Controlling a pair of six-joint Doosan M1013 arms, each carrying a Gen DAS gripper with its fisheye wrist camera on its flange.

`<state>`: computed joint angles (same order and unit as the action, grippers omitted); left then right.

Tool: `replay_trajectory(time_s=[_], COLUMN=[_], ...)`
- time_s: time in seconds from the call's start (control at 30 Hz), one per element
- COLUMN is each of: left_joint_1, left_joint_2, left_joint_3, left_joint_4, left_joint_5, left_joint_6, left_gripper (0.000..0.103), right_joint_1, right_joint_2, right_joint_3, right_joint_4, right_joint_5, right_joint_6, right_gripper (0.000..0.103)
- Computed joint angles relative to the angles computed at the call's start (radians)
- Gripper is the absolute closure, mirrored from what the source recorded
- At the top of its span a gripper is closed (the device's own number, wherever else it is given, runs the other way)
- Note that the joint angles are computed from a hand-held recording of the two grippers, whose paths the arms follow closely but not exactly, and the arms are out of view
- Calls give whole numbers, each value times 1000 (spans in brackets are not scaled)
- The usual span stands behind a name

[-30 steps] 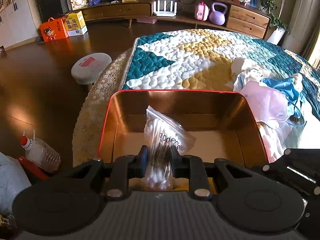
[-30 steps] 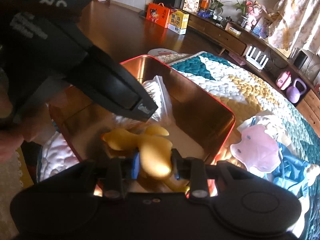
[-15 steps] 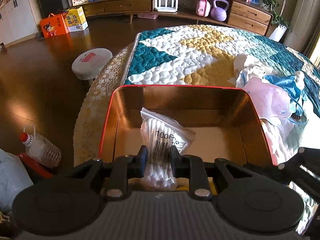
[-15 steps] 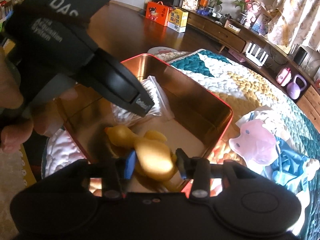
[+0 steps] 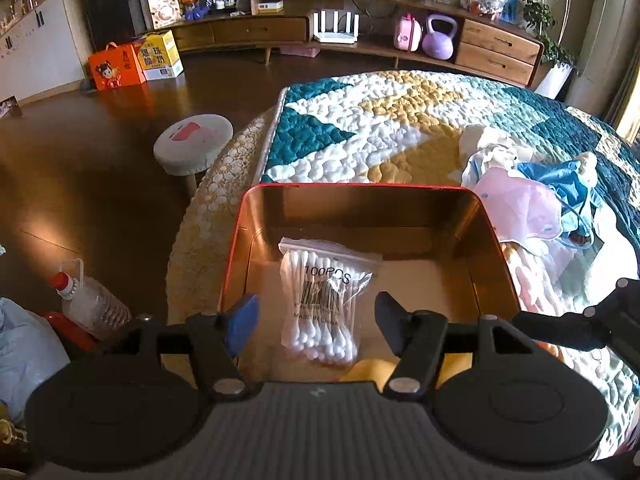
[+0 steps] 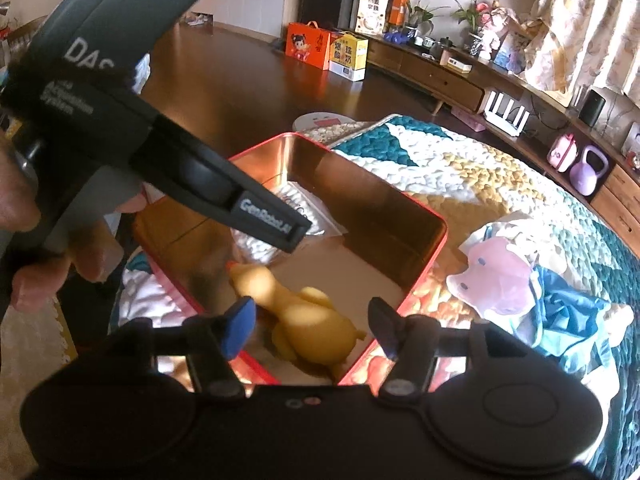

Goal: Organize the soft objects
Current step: 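Carry the duck into the red tin and open the right tool while the left releases the swab bag there, then withdraw both open tools from the red tin back over the mat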

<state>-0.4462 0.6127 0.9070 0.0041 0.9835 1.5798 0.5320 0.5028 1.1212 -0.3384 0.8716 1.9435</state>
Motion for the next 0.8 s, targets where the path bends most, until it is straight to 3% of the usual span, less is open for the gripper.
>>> replay_trajectory(time_s=[0.13, 0.4, 0.57, 0.8], left_joint_1=[-5, -14, -21, -29], left_joint_2=[-24, -64, -86, -121], left_joint_3=[30, 79, 107, 147], left_joint_4=[26, 49, 52, 45], left_joint_5=[-27, -69, -84, -110], left_joint_6=[-16, -31, -34, -46], left_gripper=[32, 32, 32, 22], right_joint_1=[-3, -10, -4, -10], right_joint_2=[-23, -76, -108, -164], right_joint_3=[26, 88, 122, 189], right_joint_4=[25, 69, 29, 21], right_joint_5=[-24, -84, -115, -173], right_joint_6=[20, 55, 112, 161], right_gripper=[32, 21, 7, 1])
